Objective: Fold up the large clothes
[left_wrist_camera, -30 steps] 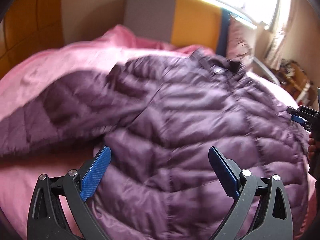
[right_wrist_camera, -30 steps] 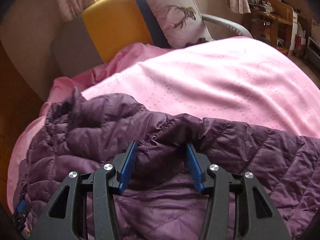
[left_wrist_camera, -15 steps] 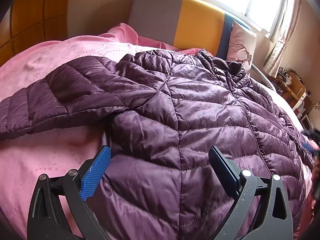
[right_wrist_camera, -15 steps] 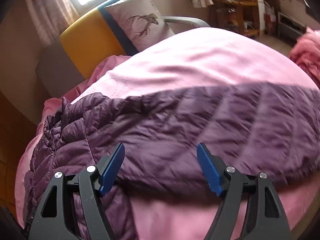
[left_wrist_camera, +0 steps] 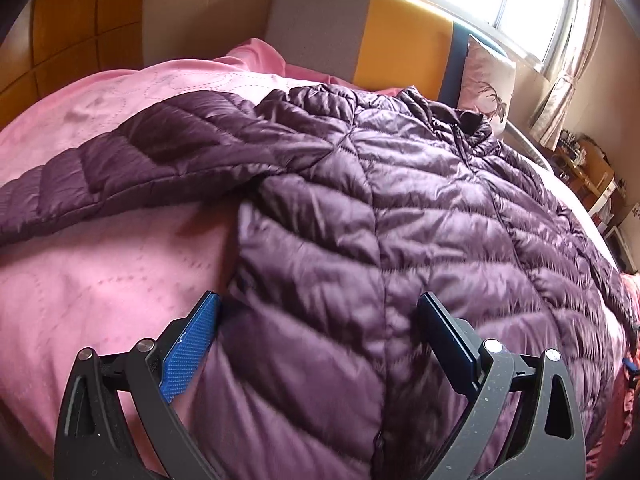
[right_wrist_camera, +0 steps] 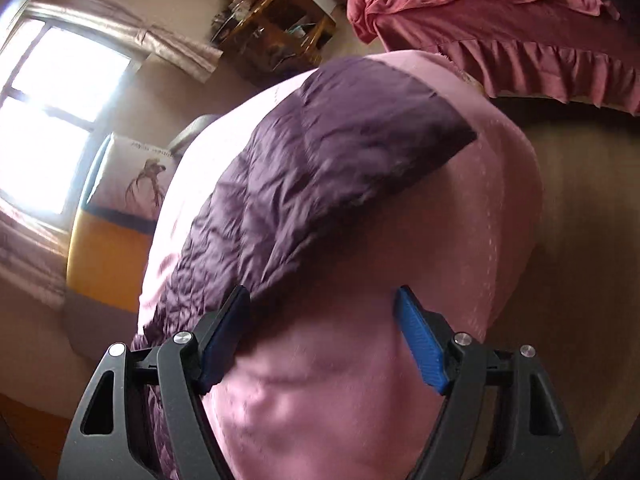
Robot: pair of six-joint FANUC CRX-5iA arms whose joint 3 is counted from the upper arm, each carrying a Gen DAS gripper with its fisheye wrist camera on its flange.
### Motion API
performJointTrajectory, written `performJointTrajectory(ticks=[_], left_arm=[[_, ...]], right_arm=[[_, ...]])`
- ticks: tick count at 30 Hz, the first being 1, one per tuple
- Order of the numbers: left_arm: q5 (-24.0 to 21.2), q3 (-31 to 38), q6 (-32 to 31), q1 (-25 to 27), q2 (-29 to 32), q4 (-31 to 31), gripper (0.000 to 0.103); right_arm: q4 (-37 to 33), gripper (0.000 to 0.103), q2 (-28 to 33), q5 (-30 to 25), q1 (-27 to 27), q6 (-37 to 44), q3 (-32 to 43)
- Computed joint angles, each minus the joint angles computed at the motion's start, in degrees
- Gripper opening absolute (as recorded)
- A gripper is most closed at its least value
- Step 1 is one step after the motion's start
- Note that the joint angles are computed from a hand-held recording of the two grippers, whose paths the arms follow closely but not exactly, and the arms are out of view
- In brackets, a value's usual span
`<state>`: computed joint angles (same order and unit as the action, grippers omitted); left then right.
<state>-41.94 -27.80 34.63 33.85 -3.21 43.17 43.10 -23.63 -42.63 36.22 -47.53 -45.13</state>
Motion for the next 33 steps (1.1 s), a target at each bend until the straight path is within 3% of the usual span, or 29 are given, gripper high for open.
performJointTrajectory(ticks=[4,6,8,10,13,23,33], left_arm=[[-0.4,-1.0,0.4,1.3,-1.4,-1.1,0.097],[-0.1,-1.6,0.4,1.7,-2.2,-1.5,0.097],[-0.1,-1.7,0.4,2.0,-2.6,-1.6,0.097],[0.0,-1.8,0.4,2.2,-3.1,-2.1,0.097],[0.1,-2.1,-0.1,2.4,-3.5,-2.1,0.097],[-0.5,-2.9,-2.7,3.0,-4.5,-0.4,0.097],[-1.9,-3.1,-4.3,4.4,-4.3,1.8,0.097]], right_arm=[[0.4,0.07,0.2,0.9,-4.5,2.7,0.8],[0.3,0.058,1.0,1.2,-6.0,3.8,1.8],[-0.5,0.033,2.5,2.1,-7.3,5.9,3.2],[-1.5,0.02,3.8,2.5,-7.7,9.7,4.8],[0.4,0.013,5.8,1.8,-6.6,13.8,7.4],[4.7,0.009,17.9,0.0,0.6,36.0,23.4],[-6.1,0.008,36.4,4.2,9.3,63.5,44.9]])
